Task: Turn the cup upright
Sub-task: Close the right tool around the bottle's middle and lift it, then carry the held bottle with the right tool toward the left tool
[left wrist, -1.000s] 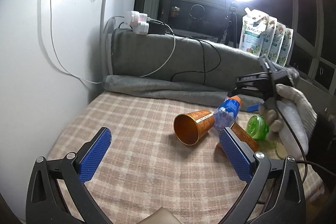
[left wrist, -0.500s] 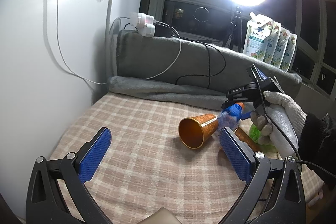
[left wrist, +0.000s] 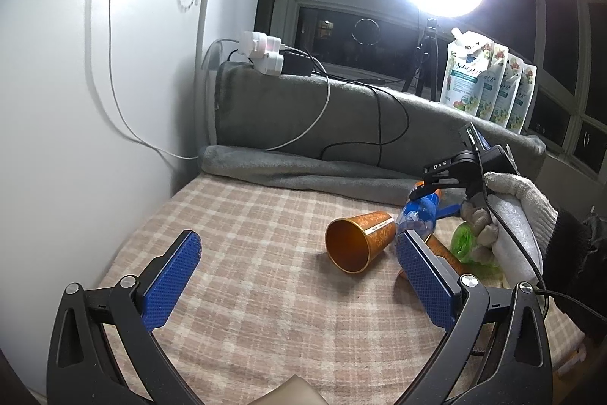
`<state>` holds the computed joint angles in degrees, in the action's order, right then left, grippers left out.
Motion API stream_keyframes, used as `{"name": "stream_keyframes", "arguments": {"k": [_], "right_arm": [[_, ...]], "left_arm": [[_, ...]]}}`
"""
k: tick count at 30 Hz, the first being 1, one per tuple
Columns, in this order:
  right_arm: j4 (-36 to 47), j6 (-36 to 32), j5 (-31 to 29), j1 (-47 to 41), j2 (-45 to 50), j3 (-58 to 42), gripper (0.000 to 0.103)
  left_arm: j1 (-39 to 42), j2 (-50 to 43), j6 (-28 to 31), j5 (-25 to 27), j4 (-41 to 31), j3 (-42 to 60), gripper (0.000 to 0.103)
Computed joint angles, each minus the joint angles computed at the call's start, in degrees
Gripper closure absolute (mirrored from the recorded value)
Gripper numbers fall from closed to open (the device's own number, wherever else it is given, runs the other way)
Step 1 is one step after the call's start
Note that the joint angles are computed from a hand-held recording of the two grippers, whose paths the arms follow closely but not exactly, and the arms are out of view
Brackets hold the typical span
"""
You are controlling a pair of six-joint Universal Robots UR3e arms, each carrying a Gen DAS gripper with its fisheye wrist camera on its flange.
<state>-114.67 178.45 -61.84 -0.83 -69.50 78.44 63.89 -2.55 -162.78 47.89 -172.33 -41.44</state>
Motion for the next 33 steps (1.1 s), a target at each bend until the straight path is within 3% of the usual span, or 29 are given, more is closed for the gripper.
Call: {"name": "stream_keyframes", "arguments": {"k": [14, 20, 25, 30, 33], "right_arm": [[-1.04, -4.67, 6.99, -7.07, -8.79, 5.73, 0.047], [3.26, -11.25, 11.44, -11.83, -15.80, 8.61, 0.047], [15.83, -22.62, 17.86, -19.61, -24.58, 10.37, 0.047], [35.92, -39.63, 22.75, -29.21, -35.46, 12.21, 0.047], [53.01, -54.09, 22.41, -36.55, -41.21, 11.67, 0.047]], "left_arm": [[-0.03, -0.37, -0.36, 0.26, 0.47, 0.61, 0.001], [-0.22, -0.91, -0.47, 0.44, 0.82, 1.67, 0.001], [-0.07, -1.48, -0.63, 0.41, 0.90, 2.62, 0.001], [0.44, -3.51, 0.99, -0.57, -2.18, 7.49, 0.001], [0.81, -5.41, 2.04, -1.57, -5.14, 11.65, 0.001]]}}
